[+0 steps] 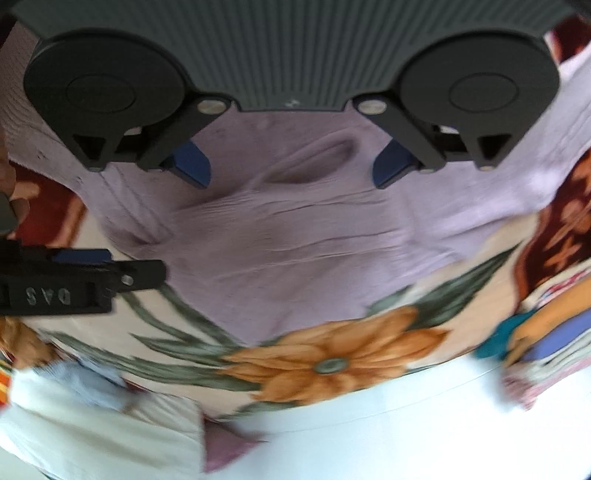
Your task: Fold small clothes
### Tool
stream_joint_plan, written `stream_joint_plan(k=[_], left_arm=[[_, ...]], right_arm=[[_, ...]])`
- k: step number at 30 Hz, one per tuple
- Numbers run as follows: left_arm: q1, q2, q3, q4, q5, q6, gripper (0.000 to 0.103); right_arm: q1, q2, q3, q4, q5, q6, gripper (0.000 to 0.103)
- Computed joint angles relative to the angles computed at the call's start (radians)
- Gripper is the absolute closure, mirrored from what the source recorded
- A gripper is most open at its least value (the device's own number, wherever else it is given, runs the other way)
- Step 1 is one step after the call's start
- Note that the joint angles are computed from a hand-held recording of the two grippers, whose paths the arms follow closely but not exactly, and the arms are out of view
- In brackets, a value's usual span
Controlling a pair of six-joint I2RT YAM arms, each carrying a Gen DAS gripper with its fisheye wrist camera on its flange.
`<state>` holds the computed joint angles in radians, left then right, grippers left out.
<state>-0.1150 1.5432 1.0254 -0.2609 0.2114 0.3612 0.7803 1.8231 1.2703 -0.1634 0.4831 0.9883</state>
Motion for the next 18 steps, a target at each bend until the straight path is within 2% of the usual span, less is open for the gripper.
stream_joint_plan(k=[4, 10, 11, 12, 13, 15, 18], left_arm=[[-0.066, 0.056, -0.002, 0.046, -0.043, 0.044, 0.024], [-0.118, 0.116, -0.029, 0.177, -0.086, 0.108, 0.026], [-0.124, 0.123, -0.034, 0.199, -0.091, 0.121, 0.034], [-0.129, 0.125, -0.042, 0.221, -0.097, 0.126, 0.049], [-0.13, 0.124, -0.045, 0.231, -0.093, 0.124, 0.057], [-0.11, 0.123, -0.031, 0.212, -0.038, 0.107, 0.082], [-0.069, 0.116, -0.008, 0.181, 0.048, 0.055, 0.092]], right_arm=[[-0.001, -0.014, -0.027, 0.002, 0.014, 0.012, 0.019], [-0.013, -0.026, -0.067, 0.022, 0.008, 0.041, 0.019], [-0.015, -0.027, -0.074, 0.028, 0.005, 0.045, 0.019], [-0.016, -0.027, -0.078, 0.032, 0.004, 0.05, 0.019], [-0.017, -0.028, -0.084, 0.037, 0.001, 0.053, 0.019], [-0.019, -0.028, -0.092, 0.046, -0.002, 0.057, 0.019], [-0.018, -0.026, -0.097, 0.055, 0.005, 0.058, 0.019]])
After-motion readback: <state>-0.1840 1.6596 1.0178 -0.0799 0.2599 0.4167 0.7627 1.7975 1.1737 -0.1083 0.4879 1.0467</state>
